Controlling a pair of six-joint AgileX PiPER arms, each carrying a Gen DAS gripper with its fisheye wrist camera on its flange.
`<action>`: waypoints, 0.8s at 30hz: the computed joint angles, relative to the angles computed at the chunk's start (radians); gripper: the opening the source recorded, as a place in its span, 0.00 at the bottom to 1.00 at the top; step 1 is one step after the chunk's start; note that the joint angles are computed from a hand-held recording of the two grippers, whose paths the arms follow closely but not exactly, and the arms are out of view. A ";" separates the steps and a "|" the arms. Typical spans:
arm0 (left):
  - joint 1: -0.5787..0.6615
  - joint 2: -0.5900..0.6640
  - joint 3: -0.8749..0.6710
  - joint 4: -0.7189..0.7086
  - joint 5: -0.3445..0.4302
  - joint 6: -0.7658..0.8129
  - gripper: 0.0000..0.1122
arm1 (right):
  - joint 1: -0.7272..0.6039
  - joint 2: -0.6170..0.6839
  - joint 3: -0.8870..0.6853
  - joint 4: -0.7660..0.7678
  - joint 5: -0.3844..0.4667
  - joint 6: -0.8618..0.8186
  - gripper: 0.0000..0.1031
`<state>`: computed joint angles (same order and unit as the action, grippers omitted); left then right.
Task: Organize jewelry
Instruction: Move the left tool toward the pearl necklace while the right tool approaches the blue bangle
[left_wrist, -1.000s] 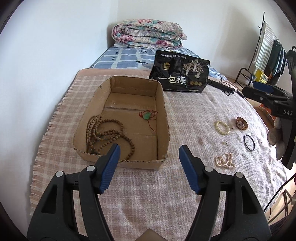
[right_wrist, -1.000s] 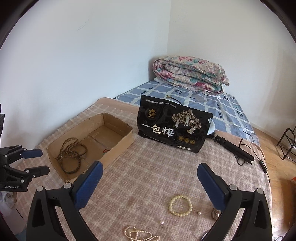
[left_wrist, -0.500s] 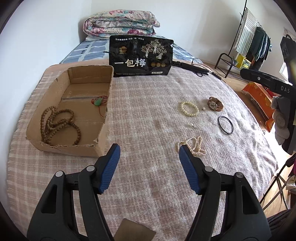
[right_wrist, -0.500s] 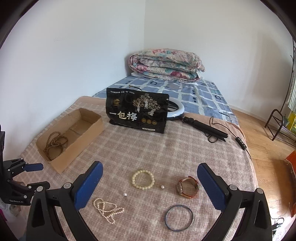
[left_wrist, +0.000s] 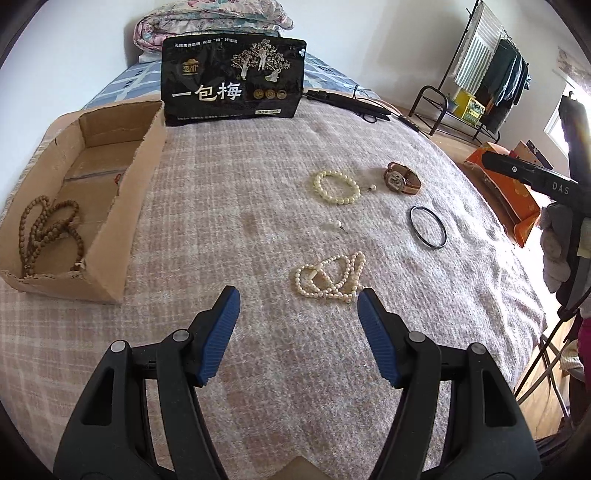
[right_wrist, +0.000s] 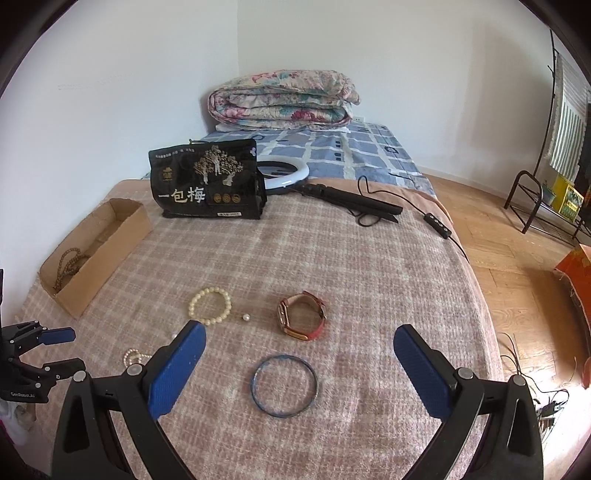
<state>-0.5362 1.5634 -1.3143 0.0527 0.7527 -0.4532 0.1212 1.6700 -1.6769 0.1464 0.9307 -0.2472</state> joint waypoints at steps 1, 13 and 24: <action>-0.002 0.009 -0.001 -0.007 -0.007 0.004 0.61 | -0.006 -0.004 0.018 -0.003 -0.010 -0.002 1.00; -0.018 0.166 -0.077 -0.081 -0.046 0.041 0.61 | -0.046 -0.011 0.216 -0.010 -0.142 -0.032 1.00; -0.082 0.241 -0.126 0.089 -0.051 -0.075 0.61 | -0.024 0.034 0.276 -0.019 -0.206 -0.001 1.00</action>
